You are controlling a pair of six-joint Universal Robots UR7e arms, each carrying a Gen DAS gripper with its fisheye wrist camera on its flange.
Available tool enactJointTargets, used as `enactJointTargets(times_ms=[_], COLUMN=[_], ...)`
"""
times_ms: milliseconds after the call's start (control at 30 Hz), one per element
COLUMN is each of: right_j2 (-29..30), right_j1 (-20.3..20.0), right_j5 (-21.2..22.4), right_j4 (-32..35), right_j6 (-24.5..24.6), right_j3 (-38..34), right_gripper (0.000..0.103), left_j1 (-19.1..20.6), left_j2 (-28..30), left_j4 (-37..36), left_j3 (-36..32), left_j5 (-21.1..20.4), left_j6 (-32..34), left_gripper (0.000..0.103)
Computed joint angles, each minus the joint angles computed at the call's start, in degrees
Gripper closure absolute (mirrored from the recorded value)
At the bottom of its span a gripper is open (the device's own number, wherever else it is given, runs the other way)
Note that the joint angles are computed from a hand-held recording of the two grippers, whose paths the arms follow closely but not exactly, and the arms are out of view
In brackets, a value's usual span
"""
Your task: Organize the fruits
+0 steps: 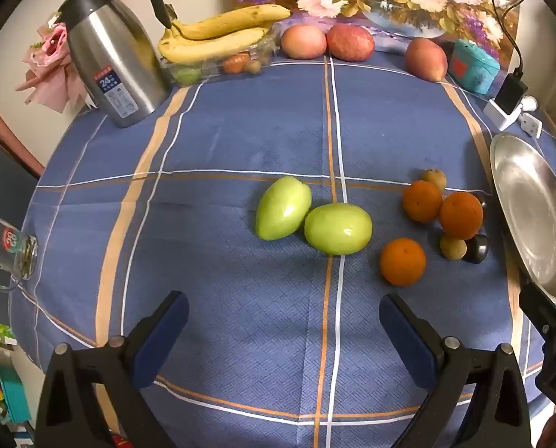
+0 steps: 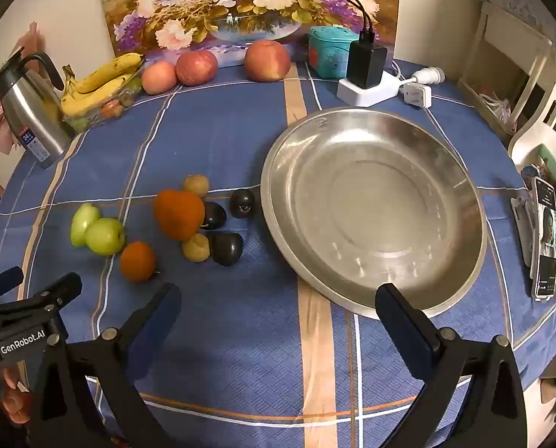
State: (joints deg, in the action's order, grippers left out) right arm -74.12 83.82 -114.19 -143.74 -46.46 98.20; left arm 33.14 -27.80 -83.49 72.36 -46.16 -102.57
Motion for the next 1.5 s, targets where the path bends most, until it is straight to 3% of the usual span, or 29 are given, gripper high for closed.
enactJointTargets(times_ms=[1500], right_j2=[-0.1], right_j1=[-0.1], right_j5=[0.1], right_j4=[-0.2], right_j6=[0.1], right_j3=[0.1], right_gripper=[0.0], left_j1=[0.0], left_j2=[-2.0], left_j4=[-5.7], left_j3=[4.4], left_j5=[-0.3], left_j6=[-1.1], left_gripper=[0.0])
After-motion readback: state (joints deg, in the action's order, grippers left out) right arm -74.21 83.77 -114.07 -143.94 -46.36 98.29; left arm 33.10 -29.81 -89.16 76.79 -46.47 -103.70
